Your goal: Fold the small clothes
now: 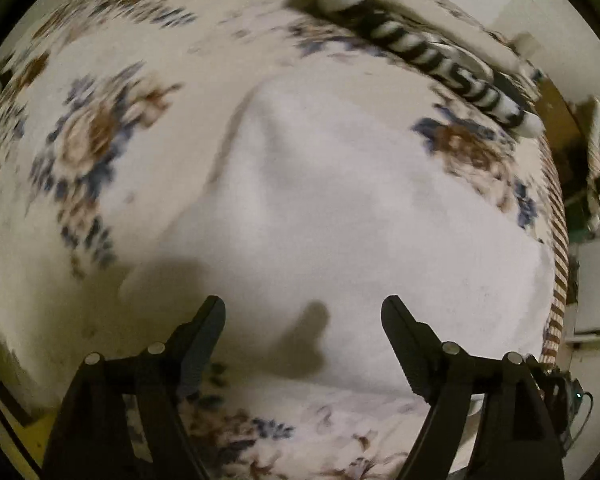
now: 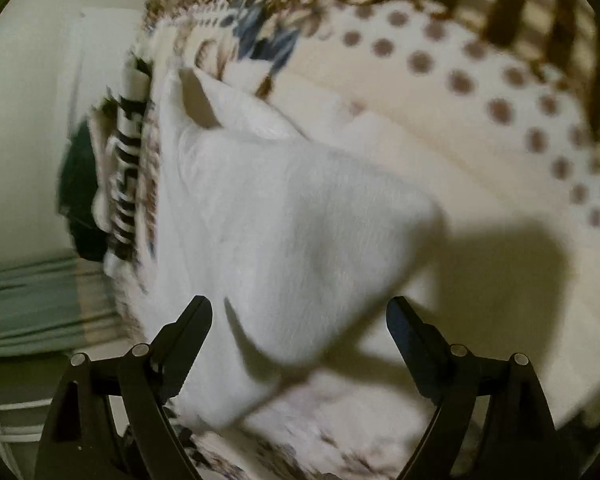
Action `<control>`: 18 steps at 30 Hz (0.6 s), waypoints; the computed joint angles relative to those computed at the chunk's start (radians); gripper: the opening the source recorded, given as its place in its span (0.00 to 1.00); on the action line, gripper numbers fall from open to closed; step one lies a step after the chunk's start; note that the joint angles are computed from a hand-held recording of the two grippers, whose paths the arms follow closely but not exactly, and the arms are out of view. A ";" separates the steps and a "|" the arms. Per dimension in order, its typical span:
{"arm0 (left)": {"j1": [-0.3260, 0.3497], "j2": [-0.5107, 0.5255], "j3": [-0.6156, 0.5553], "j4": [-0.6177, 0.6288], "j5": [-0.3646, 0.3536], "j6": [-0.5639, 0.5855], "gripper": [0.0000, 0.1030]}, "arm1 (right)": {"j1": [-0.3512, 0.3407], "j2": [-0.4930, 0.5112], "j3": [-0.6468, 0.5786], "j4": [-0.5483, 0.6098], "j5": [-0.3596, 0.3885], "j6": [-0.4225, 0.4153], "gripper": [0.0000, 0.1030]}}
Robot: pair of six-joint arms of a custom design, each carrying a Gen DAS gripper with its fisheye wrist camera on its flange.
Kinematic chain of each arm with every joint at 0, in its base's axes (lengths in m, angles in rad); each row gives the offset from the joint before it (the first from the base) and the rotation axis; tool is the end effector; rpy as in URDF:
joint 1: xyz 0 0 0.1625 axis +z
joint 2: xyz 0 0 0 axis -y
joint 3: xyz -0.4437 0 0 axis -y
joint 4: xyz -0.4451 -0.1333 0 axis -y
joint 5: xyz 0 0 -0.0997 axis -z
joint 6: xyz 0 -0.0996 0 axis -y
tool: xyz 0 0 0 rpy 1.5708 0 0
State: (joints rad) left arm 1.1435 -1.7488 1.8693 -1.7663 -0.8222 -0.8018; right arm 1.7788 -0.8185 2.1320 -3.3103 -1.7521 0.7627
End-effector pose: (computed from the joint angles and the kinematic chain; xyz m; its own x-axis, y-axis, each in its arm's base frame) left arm -0.0110 -0.5094 0.4804 -0.7753 -0.4733 -0.4181 -0.2070 0.8159 -0.5398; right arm 0.2260 -0.5121 0.0080 -0.8368 0.5214 -0.1668 0.5396 0.7341 -0.4122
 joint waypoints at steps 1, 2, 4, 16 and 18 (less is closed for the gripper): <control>0.003 0.016 0.002 -0.030 -0.001 0.023 0.77 | -0.005 0.018 -0.002 -0.042 0.006 -0.003 0.88; 0.007 0.031 0.005 -0.058 -0.002 0.047 0.77 | -0.012 0.038 -0.004 -0.094 0.021 -0.003 0.88; 0.025 0.075 -0.007 -0.092 -0.008 0.093 0.77 | -0.014 0.078 -0.009 -0.211 0.044 -0.004 0.89; 0.114 0.153 -0.002 -0.219 -0.071 0.224 1.00 | -0.021 0.230 -0.097 -0.467 0.077 -0.021 0.87; 0.116 0.170 -0.013 -0.207 -0.061 0.219 1.00 | -0.026 0.235 -0.097 -0.502 0.105 -0.021 0.68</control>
State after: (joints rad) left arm 1.2597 -1.5783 1.8561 -1.9734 -0.8831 -0.5825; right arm 1.7530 -0.5833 2.0353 -3.8122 -1.6467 0.7417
